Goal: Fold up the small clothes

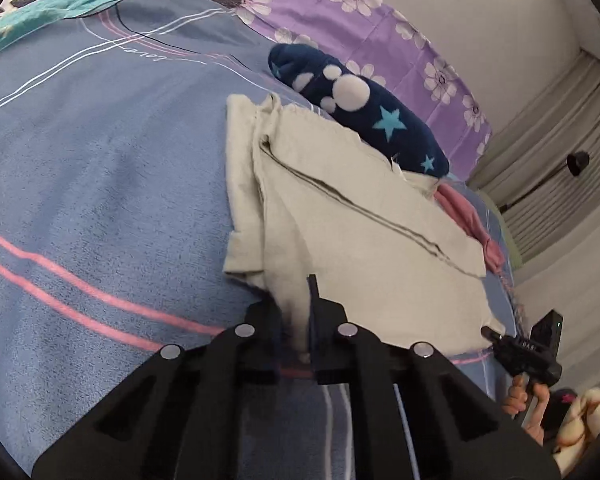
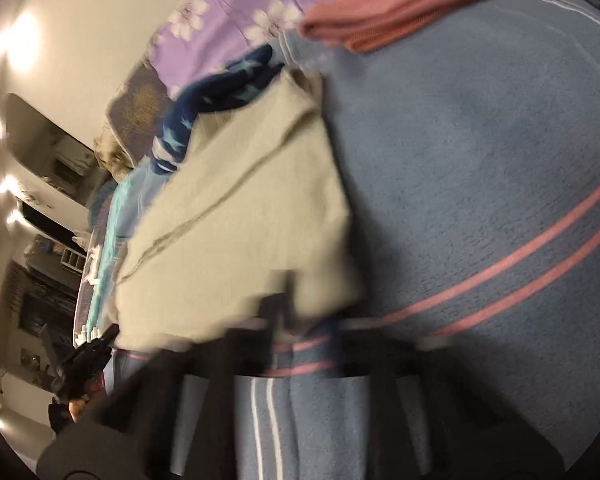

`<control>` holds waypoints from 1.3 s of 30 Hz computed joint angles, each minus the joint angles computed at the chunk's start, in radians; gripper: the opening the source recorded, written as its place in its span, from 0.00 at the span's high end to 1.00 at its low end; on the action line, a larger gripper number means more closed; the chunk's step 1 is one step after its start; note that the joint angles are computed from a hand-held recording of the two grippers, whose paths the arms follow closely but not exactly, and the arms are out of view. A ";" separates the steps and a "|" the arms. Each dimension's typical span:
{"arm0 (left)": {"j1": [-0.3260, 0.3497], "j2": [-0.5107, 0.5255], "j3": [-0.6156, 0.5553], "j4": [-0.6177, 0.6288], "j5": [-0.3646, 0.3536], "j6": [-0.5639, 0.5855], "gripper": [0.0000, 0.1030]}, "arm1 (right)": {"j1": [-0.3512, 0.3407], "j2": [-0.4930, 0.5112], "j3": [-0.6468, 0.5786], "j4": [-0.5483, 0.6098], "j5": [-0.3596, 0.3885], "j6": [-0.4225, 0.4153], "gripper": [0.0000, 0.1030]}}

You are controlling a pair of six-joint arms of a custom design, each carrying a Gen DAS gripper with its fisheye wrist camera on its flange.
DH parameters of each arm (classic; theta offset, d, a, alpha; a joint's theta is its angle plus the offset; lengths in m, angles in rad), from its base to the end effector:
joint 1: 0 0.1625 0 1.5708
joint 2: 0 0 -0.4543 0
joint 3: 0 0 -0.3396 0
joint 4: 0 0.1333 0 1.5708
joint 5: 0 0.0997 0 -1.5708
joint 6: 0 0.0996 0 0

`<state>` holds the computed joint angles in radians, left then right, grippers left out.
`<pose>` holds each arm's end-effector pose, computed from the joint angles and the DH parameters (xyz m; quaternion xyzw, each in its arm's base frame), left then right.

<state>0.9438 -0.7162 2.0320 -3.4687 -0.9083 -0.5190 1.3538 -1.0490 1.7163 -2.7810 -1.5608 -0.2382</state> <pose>-0.1680 -0.5634 0.1214 -0.0443 0.9096 -0.3969 0.1147 -0.0045 -0.6442 0.3124 0.0116 -0.9633 0.2623 0.0558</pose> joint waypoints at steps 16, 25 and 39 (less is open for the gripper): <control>-0.268 -0.091 0.229 0.244 0.184 -0.109 0.82 | -0.033 -0.290 0.327 -0.056 -0.191 -0.176 0.95; -0.323 -0.046 0.169 0.142 0.481 0.003 0.53 | 0.125 -0.160 0.311 -0.461 -0.305 -0.471 0.64; -0.228 0.073 -0.086 0.777 0.577 0.019 0.28 | 0.125 0.170 0.181 -0.953 -0.542 -1.155 0.47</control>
<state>0.7158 -0.6428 1.9460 -2.6921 -0.3315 -0.5001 1.4783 -0.8791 1.8972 -3.7344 -2.1026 -1.3934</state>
